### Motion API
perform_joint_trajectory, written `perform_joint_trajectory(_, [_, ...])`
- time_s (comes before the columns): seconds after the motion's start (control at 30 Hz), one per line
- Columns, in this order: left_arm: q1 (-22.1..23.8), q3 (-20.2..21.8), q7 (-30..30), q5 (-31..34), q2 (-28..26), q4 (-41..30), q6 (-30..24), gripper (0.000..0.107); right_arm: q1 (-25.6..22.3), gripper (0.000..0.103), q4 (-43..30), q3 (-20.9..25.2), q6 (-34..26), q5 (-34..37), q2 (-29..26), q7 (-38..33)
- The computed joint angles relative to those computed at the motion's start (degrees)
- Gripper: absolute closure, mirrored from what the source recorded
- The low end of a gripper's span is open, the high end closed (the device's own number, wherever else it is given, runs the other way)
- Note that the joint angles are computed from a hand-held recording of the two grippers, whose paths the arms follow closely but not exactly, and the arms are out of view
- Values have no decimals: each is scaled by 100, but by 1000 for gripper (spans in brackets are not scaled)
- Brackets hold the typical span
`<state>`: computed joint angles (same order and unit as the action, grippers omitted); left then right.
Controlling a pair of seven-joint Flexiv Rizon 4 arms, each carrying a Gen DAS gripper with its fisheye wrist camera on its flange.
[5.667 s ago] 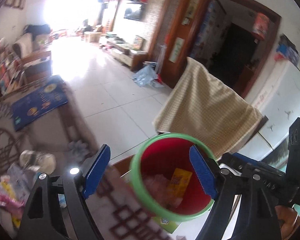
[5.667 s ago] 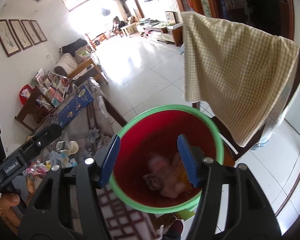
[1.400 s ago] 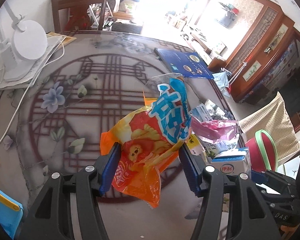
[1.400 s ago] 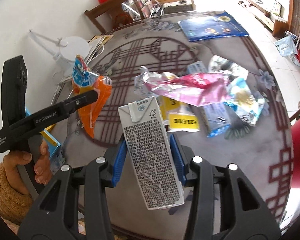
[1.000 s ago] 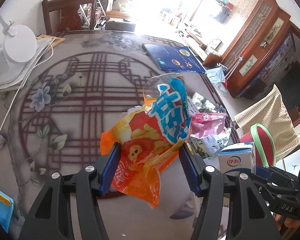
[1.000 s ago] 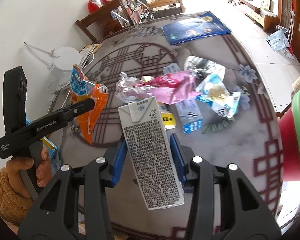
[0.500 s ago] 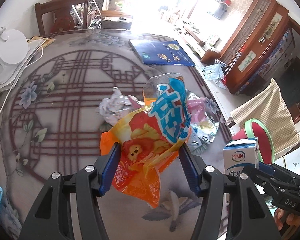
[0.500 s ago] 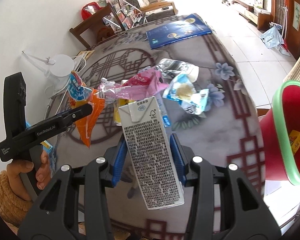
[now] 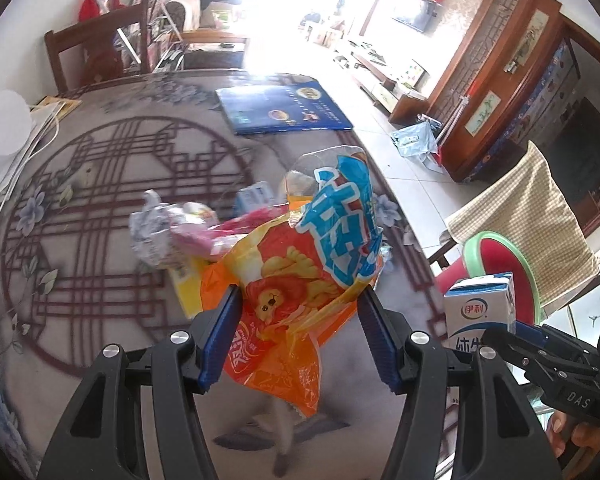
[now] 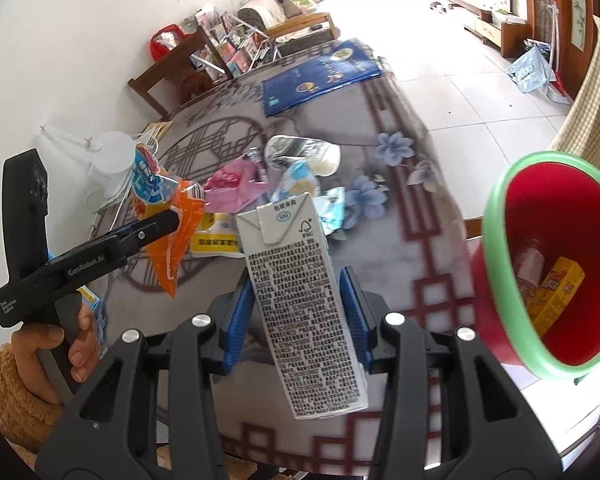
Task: Collect trash
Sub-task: 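Open both tools over the red bucket to drop the bag and carton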
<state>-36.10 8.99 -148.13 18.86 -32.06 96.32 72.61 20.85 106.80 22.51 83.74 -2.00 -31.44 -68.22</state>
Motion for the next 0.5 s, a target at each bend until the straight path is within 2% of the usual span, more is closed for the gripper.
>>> perform_joint_trajectory(0.23, [-95,-118,125,-38,-265,-553,-313,50,-353,61,118,95,46,172,66,-163])
perform_joint_trajectory(0.4, [-116,-219,277,-113,-480,-948,-350,50,-503,61,256,-48,219,232,199,-161])
perform_joint_trajectory(0.5, [11,-457,595,-367,-700,-1249,-285,50,-576,61,406,-188,365,243,313,-72])
